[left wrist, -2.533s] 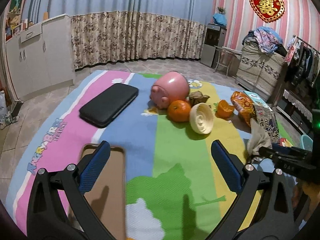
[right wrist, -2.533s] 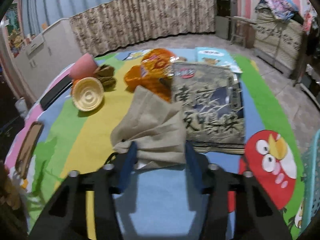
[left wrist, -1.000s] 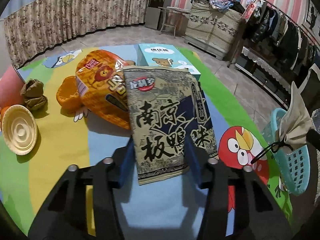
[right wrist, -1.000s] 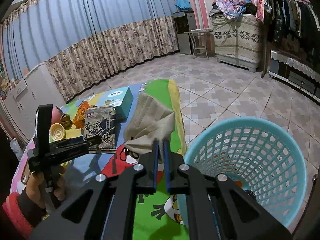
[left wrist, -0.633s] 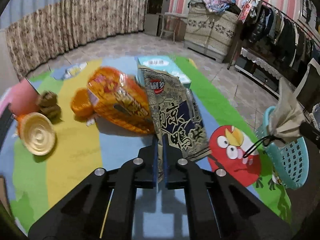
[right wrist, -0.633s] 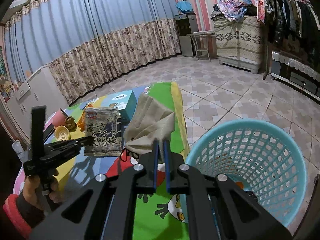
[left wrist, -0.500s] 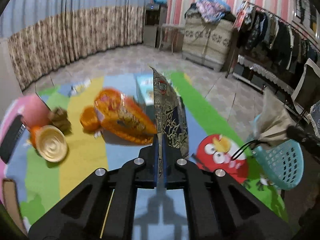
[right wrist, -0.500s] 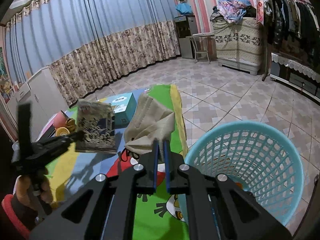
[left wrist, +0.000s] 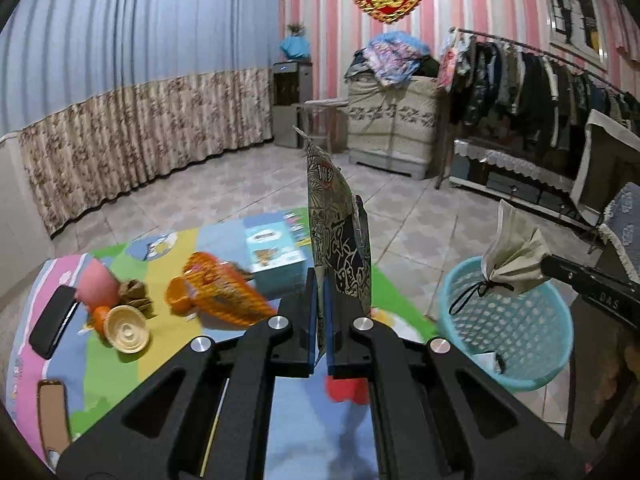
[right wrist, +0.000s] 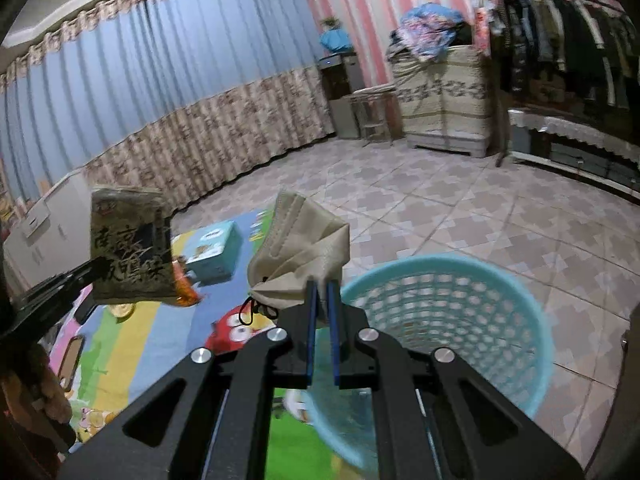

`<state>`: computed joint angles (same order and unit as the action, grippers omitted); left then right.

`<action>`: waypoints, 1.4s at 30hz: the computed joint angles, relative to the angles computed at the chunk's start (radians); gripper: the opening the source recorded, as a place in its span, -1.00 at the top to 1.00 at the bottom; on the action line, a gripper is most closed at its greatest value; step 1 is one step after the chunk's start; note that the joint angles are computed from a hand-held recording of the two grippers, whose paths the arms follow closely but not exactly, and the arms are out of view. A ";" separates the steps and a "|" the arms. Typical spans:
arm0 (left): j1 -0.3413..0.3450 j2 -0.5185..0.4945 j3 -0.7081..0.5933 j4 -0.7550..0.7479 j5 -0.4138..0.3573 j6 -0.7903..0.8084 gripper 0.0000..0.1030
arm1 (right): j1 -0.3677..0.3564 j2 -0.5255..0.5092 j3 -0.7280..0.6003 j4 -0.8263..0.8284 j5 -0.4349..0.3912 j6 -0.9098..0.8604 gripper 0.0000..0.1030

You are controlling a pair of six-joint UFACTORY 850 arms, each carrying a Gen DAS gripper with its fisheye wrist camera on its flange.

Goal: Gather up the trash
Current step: 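Carry both items over the blue basket and open both tools to drop them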

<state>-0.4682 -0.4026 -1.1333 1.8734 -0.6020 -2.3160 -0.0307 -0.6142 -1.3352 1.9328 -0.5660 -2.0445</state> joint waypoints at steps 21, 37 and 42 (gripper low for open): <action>-0.109 -0.344 -0.405 0.010 0.160 0.065 0.97 | -0.110 -0.076 -0.110 -0.062 0.159 0.147 0.88; -0.098 -0.415 -0.488 -0.067 0.201 0.167 0.97 | -0.091 -0.120 -0.153 -0.166 0.179 0.261 0.88; -0.091 -0.411 -0.482 -0.072 0.206 0.168 0.90 | -0.075 -0.129 -0.165 -0.204 0.190 0.287 0.88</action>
<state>-0.5595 -0.8138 -1.6154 1.8013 -0.3963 -2.1484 -0.1062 -0.7430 -1.5001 1.7287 -0.3758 -1.7576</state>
